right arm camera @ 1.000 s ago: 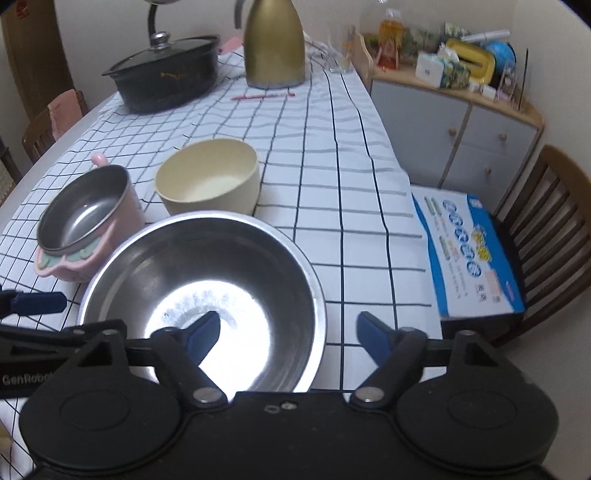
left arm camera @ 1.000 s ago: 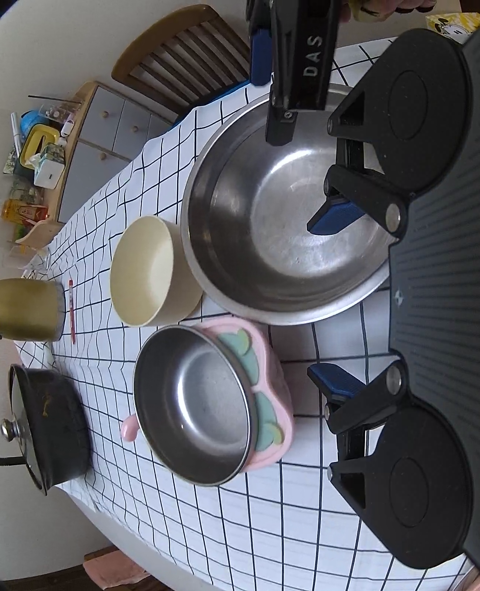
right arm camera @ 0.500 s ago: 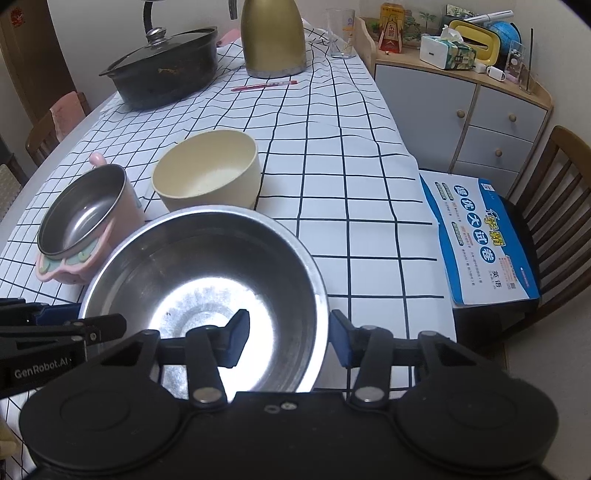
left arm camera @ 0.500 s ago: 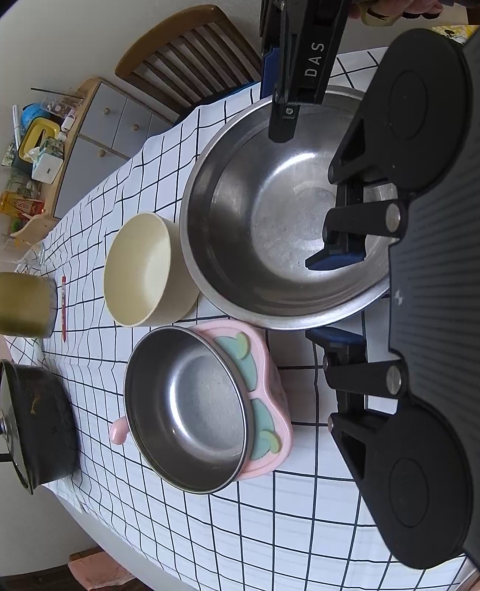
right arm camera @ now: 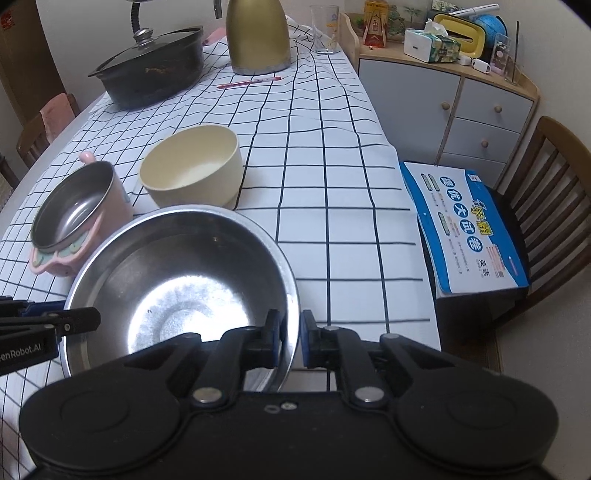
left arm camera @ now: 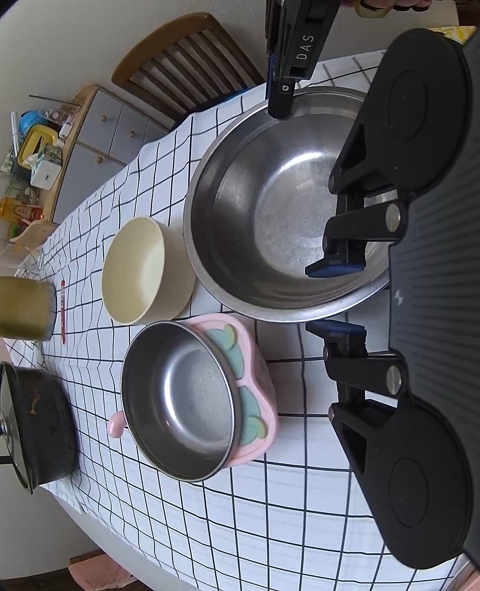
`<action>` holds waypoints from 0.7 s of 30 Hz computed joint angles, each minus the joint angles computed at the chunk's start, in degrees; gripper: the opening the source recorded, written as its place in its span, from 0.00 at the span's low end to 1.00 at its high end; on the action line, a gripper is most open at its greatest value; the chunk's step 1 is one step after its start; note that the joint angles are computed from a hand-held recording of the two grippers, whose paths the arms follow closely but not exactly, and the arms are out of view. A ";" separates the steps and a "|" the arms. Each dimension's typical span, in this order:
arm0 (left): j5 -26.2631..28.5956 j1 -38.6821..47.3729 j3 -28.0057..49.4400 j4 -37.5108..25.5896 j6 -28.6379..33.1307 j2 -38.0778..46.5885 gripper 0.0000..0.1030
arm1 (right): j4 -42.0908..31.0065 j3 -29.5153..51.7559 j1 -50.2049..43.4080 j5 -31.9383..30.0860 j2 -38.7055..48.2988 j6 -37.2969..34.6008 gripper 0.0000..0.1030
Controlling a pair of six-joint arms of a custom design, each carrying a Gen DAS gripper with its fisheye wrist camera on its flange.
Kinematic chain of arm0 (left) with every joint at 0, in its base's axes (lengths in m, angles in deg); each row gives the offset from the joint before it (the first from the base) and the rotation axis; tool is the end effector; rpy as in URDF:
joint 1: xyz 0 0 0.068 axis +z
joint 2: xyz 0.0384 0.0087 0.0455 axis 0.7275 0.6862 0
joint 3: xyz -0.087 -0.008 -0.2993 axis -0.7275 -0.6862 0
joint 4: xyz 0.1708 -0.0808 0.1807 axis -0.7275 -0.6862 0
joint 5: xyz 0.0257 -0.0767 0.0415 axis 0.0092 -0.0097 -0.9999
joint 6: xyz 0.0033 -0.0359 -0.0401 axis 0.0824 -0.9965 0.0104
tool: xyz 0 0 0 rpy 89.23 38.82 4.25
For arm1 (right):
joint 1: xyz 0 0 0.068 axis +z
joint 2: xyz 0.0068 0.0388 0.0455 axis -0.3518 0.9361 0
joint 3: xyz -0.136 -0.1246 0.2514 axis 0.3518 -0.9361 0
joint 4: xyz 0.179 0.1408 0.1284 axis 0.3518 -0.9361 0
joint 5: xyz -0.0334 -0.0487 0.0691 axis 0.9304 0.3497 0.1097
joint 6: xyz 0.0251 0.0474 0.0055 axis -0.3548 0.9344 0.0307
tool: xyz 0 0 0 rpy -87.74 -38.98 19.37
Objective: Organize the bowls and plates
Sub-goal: 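Lift and carry the steel bowl toward the pink bear plate stack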
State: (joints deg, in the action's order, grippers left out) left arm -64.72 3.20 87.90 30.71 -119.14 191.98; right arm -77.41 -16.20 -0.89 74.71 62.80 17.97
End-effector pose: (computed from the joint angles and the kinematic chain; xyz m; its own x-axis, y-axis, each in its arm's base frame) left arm 0.2278 -0.1944 0.0793 -0.7402 -0.4490 -0.5006 -0.4522 0.8833 -0.1236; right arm 0.3614 0.1385 0.0979 -0.6782 -0.5055 -0.5335 -0.6307 0.7729 0.0694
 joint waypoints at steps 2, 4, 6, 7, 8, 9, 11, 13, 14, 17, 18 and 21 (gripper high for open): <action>-0.08 -1.29 -1.00 -0.44 -0.65 -1.57 0.23 | 0.54 -2.07 -0.21 -0.14 -1.71 -0.40 0.11; -0.13 -2.74 -1.84 -1.30 -1.15 -3.25 0.23 | 0.94 -4.37 -0.40 -0.07 -3.89 -0.72 0.11; -0.46 -4.67 -2.92 -2.10 -1.93 -5.30 0.23 | 0.77 -6.88 -0.61 0.00 -6.68 -0.76 0.11; -0.59 -5.59 -3.17 -2.94 -2.37 -6.18 0.23 | 0.60 -8.05 -0.67 0.17 -8.10 -0.24 0.11; -0.79 -6.58 -3.52 -3.63 -2.88 -7.11 0.23 | 0.35 -9.39 -0.75 0.27 -9.67 0.30 0.11; -1.23 -7.76 -4.05 -4.27 -3.36 -8.18 0.23 | 0.16 -10.65 -0.76 0.43 -11.13 0.80 0.11; -2.69 -10.42 -4.65 -6.73 -4.71 -10.19 0.23 | 0.16 -13.59 -0.59 1.04 -14.39 2.43 0.11; -3.24 -12.77 -5.87 -7.74 -6.31 -12.46 0.23 | 0.48 -16.64 -0.25 1.31 -17.78 3.76 0.11; -3.45 -14.01 -6.52 -8.20 -7.10 -13.59 0.23 | 0.76 -18.52 0.30 2.20 -19.89 4.54 0.11; -4.58 -18.49 -7.80 -10.34 -9.75 -16.30 0.23 | 0.23 -23.03 1.36 3.66 -25.66 6.09 0.11; -4.92 -20.22 -8.13 -10.93 -10.72 -16.90 0.23 | -0.31 -24.28 1.37 3.73 -27.48 6.80 0.11; -5.46 -24.63 -9.28 -11.87 -13.60 -18.19 0.23 | -1.87 -28.32 1.42 4.04 -33.13 8.70 0.11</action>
State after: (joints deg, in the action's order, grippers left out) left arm -70.17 -21.43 78.62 18.84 -132.74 173.79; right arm -79.29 -44.52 0.53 78.75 29.67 26.67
